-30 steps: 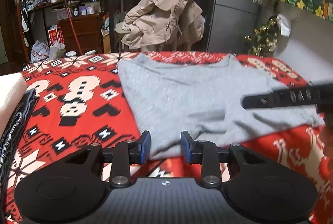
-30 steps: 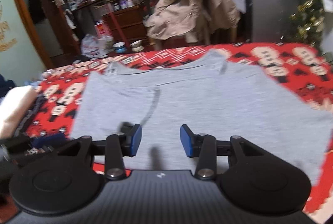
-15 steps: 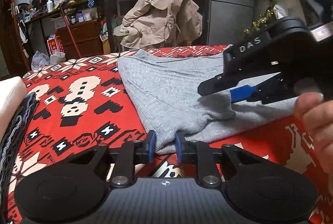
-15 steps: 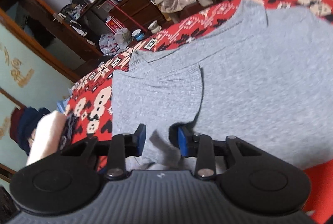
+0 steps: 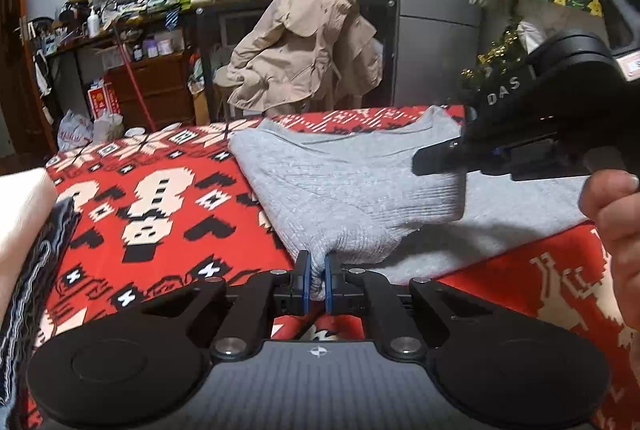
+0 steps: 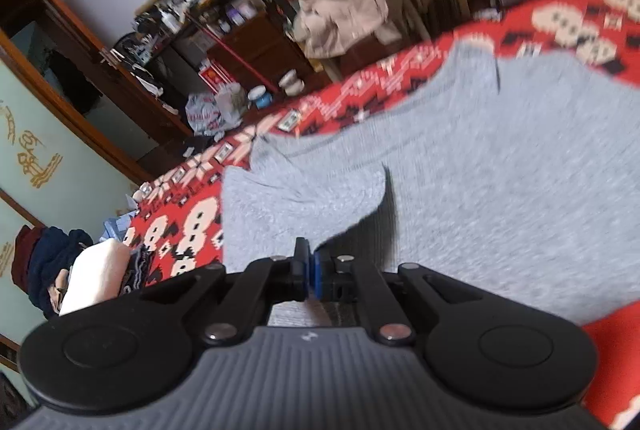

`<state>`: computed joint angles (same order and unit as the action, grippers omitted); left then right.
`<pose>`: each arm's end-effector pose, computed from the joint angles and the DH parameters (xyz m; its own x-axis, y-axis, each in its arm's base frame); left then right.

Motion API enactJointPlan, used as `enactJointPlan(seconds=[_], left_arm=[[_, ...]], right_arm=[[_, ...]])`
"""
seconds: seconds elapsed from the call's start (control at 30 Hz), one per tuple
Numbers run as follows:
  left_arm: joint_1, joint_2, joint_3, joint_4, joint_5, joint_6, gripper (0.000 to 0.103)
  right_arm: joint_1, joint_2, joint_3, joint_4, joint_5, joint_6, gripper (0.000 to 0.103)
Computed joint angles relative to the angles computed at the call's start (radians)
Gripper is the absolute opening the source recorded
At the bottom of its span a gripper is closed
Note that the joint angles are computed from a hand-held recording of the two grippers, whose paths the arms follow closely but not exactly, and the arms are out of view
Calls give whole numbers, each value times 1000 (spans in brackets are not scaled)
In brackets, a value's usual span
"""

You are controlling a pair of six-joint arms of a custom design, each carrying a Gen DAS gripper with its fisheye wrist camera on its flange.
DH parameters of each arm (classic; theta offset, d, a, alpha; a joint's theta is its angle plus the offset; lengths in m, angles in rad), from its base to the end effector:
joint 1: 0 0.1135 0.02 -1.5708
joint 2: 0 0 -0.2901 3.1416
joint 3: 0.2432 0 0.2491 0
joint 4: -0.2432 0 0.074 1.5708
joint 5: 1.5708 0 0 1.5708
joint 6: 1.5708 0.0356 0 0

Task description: Fold clothes

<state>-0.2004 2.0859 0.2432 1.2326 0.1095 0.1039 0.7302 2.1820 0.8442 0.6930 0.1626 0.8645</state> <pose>0.2397 -0.0527 0.0543 -0.5288 0.2126 -0.8217 0.3423 0.9393 0.0227 0.2928 0.2544 0.0641 -0.7180 0.3648 -0.5927 -0.0240 0.8382 0.5449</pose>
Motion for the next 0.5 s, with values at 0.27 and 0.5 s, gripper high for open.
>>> enactJointPlan(seconds=[0.27, 0.5], left_arm=[[-43, 47, 35, -40, -39, 46, 9], [-44, 62, 33, -24, -38, 48, 9]], right_arm=[[34, -20, -3, -99, 103, -31, 3], [39, -39, -44, -99, 109, -60, 18]])
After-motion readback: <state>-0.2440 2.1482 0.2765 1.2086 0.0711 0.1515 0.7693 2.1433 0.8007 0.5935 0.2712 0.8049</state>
